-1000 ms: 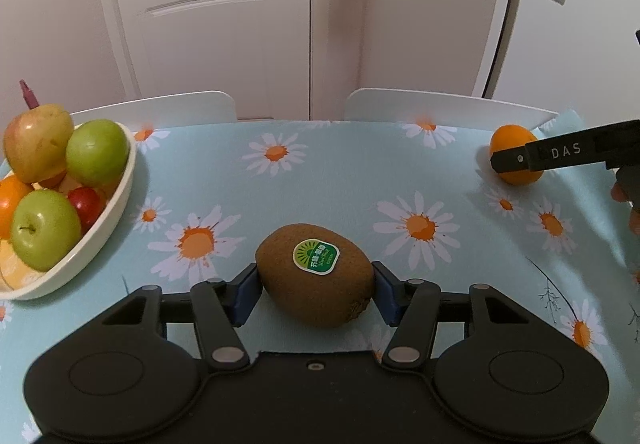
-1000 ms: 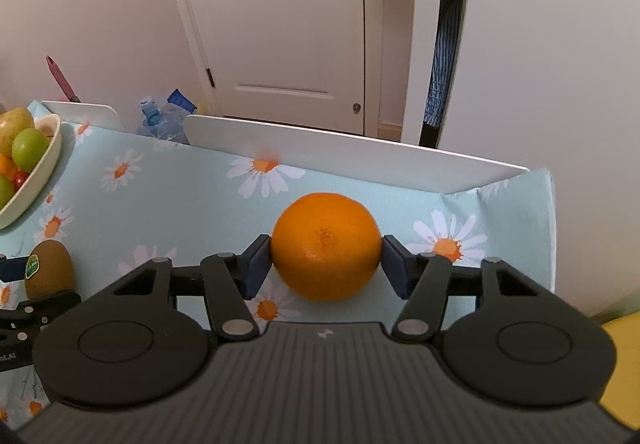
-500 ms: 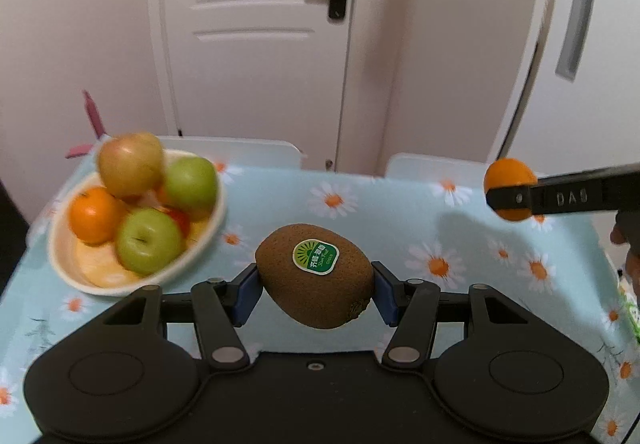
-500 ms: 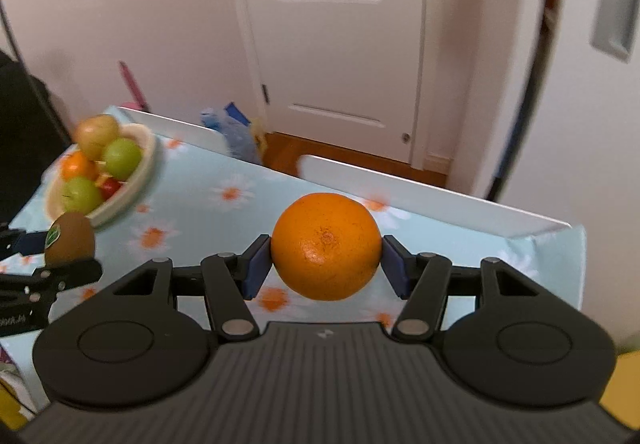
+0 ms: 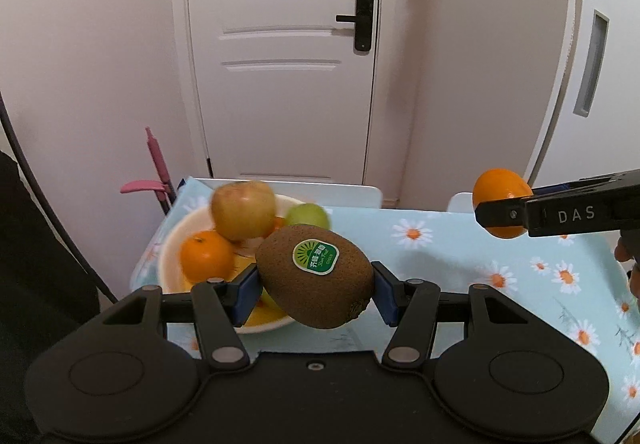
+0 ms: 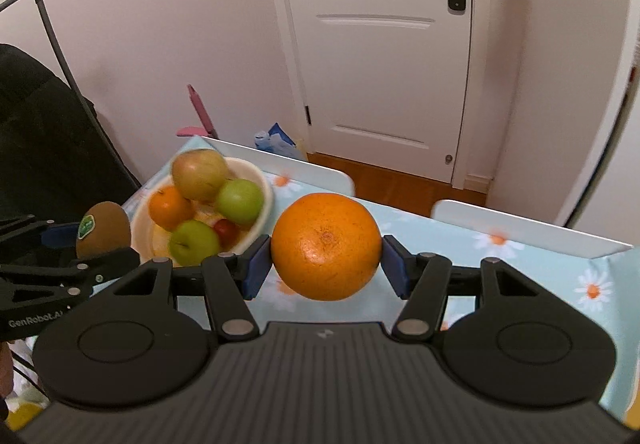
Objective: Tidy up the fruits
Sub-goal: 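Carry the kiwi and orange into the cream bowl, opening left then right tool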
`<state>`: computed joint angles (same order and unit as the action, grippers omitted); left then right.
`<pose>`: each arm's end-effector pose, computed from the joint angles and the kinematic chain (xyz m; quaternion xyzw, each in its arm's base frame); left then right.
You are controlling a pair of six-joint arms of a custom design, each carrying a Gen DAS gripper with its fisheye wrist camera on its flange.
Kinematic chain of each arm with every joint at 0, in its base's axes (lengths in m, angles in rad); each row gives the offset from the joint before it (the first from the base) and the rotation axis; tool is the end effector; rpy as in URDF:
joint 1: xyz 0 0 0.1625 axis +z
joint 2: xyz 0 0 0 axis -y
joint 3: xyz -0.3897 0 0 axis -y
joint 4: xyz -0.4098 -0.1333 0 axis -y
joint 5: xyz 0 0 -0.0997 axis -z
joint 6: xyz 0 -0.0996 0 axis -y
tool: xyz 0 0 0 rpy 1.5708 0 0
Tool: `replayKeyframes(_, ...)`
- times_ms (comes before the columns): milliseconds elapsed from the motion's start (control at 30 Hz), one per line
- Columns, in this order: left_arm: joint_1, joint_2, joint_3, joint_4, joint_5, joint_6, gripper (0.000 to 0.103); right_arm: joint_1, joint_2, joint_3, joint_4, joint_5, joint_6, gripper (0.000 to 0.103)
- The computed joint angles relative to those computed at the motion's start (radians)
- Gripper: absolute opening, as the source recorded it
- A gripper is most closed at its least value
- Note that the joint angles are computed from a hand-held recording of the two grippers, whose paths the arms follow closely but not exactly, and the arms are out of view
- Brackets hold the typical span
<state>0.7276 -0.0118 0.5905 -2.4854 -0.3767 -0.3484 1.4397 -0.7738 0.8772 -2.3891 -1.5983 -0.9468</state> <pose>-0.4763 -0.7267 -0.0588 0.1085 0.8135 -0.4255 0.3812 0.0213 -0.8369 0.3827 0.3671 -0.8618 0.2937 0.1906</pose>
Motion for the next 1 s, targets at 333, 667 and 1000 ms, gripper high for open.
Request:
replayKeyframes(333,0.047,-0.181,0.277,-0.177,-0.051,0.145,0.062,0.065,-0.001,0.142,-0.155,-0.061,0.078,0.074)
replayKeyframes(667,0.118,-0.237,0.356,-0.247,-0.116,0.274,0.062,0.101,0.067,0.148,-0.252,-0.129,0.141,0.074)
replayKeyframes(1000,0.162,-0.247,0.355,-0.195,-0.204,0.275,0.062,0.114,0.119,0.126,-0.294,-0.182,0.181,0.074)
